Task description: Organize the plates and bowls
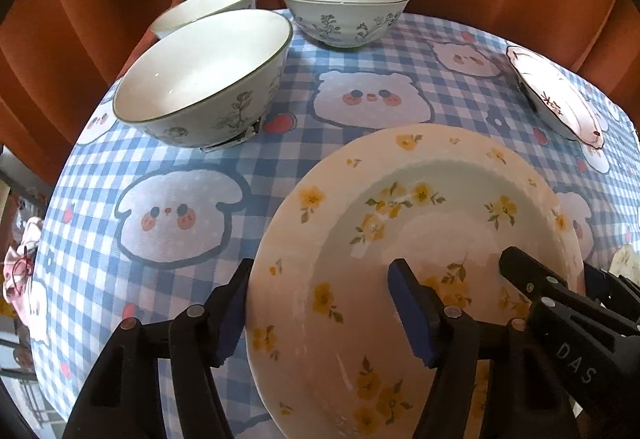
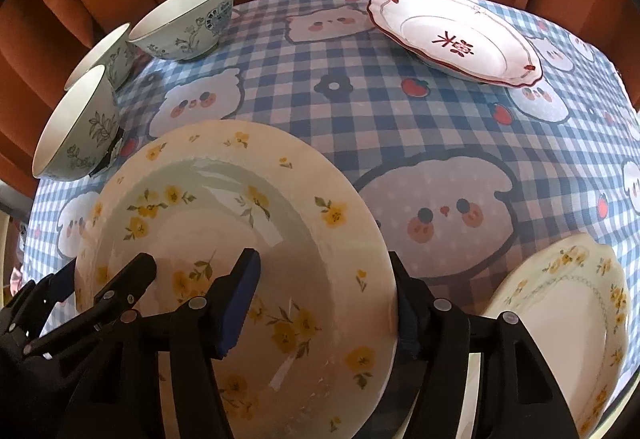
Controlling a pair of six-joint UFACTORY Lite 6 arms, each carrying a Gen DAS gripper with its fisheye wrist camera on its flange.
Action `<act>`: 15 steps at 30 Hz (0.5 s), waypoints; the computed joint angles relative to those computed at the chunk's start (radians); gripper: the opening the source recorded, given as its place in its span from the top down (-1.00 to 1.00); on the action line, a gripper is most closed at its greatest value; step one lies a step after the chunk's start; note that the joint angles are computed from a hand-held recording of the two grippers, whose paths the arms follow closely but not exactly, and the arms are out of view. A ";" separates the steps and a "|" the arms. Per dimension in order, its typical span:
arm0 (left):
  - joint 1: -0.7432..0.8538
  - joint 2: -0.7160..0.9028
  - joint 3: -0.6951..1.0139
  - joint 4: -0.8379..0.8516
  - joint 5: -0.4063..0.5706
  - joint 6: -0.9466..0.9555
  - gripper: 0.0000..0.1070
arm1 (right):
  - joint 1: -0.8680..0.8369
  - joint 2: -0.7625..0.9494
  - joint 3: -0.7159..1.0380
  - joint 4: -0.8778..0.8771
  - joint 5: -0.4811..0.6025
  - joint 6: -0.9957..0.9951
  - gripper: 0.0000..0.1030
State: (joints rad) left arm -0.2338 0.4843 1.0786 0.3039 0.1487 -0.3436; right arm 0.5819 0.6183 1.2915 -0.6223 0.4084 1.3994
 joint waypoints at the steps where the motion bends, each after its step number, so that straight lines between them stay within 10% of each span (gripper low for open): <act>1: 0.001 -0.002 0.003 -0.021 0.014 0.018 -0.25 | -0.003 0.007 0.010 0.020 0.003 -0.021 -0.28; 15: 0.140 -0.253 -0.182 -0.672 0.099 0.818 -0.25 | 0.116 -0.055 0.037 0.107 0.162 0.003 -0.28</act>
State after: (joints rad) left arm -0.0938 0.2312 0.8970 -0.3679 0.2478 0.4743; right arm 0.6984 0.5632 1.3286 -0.5156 0.5705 1.4024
